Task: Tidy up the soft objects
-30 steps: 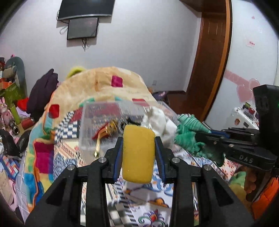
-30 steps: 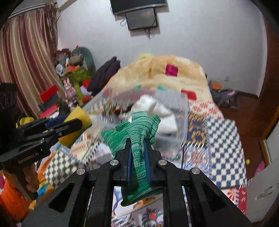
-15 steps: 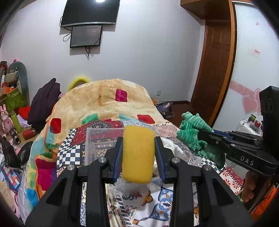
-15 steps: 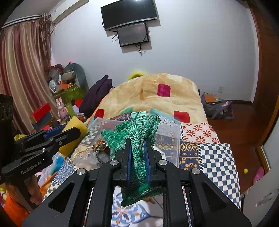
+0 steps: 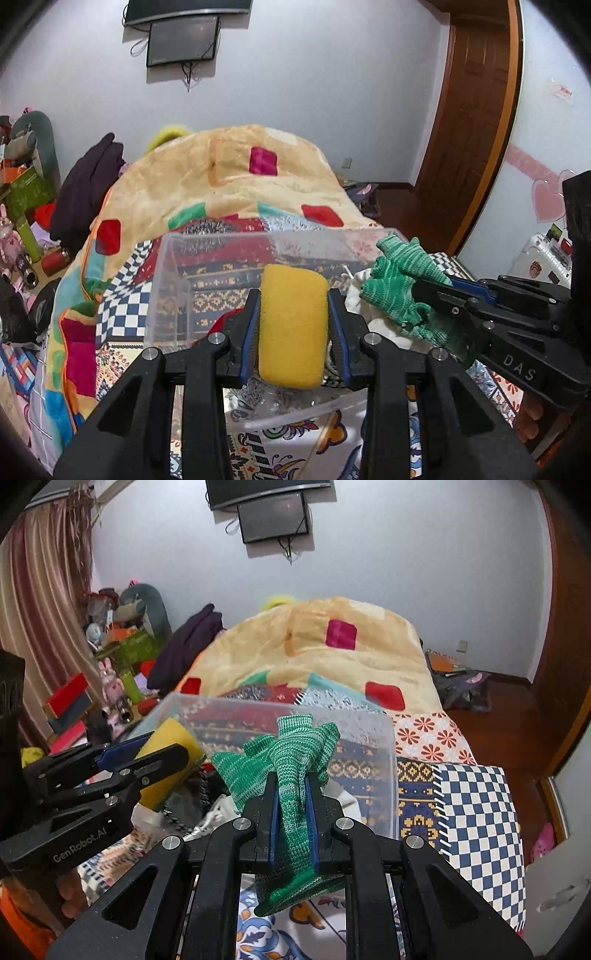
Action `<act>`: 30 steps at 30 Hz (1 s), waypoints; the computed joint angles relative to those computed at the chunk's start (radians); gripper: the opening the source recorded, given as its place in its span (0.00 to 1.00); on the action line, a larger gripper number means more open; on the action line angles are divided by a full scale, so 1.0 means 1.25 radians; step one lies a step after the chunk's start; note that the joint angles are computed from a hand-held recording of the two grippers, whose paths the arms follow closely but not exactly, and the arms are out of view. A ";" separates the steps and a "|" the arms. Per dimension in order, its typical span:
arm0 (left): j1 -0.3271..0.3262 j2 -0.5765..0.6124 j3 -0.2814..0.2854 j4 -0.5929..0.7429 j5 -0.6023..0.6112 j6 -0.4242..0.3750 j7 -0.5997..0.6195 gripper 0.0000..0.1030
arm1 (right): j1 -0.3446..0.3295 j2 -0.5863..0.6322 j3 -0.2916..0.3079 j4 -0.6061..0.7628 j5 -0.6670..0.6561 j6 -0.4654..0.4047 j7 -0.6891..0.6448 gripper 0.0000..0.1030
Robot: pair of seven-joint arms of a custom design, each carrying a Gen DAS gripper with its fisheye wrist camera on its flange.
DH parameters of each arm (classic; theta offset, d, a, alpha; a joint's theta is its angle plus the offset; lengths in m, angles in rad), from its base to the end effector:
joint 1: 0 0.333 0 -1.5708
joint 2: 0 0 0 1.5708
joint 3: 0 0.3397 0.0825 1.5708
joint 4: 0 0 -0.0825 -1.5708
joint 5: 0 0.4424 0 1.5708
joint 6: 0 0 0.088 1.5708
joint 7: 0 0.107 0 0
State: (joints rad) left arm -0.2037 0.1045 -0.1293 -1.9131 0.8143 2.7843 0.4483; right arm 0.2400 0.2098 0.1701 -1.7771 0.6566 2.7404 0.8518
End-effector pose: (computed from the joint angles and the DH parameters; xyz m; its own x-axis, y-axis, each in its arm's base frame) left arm 0.6362 -0.2516 0.5178 0.0797 -0.9902 0.1147 -0.6190 -0.1394 -0.7729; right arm 0.6762 0.2577 0.5206 0.6046 -0.7877 -0.1181 -0.5693 -0.3236 -0.7558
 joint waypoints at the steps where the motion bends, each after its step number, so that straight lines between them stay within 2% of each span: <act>1: 0.003 0.003 -0.001 -0.001 -0.013 0.006 0.008 0.33 | 0.002 0.003 -0.002 0.002 -0.008 -0.002 0.005 0.11; 5: 0.002 0.011 -0.001 0.001 -0.049 0.010 0.040 0.35 | 0.010 0.009 -0.008 0.001 -0.051 0.005 0.027 0.12; 9: -0.010 0.012 0.002 0.008 -0.028 -0.016 0.032 0.47 | 0.018 0.007 -0.012 -0.008 -0.099 0.027 0.053 0.15; 11: -0.012 0.007 0.002 0.005 -0.016 -0.022 0.023 0.53 | 0.018 0.006 -0.013 -0.009 -0.116 0.030 0.067 0.20; 13: -0.014 -0.005 0.002 -0.003 0.005 -0.024 0.003 0.58 | 0.012 0.002 -0.011 -0.010 -0.115 0.029 0.072 0.32; 14: -0.013 -0.009 0.001 -0.006 0.013 -0.026 -0.005 0.59 | 0.009 0.002 -0.008 -0.009 -0.111 0.026 0.069 0.35; 16: -0.009 -0.020 -0.003 -0.013 0.022 -0.026 -0.018 0.64 | 0.002 -0.006 -0.004 -0.012 -0.098 0.018 0.056 0.40; 21: 0.005 -0.065 -0.016 -0.039 0.068 -0.010 -0.067 0.66 | -0.005 -0.031 -0.001 -0.023 -0.053 0.013 0.013 0.40; 26: 0.029 -0.120 -0.042 -0.069 0.161 -0.004 -0.155 0.72 | -0.004 -0.079 -0.002 -0.057 0.041 0.022 -0.071 0.41; 30: 0.052 -0.173 -0.073 -0.097 0.239 -0.007 -0.234 0.75 | 0.007 -0.128 -0.016 -0.091 0.161 0.031 -0.169 0.53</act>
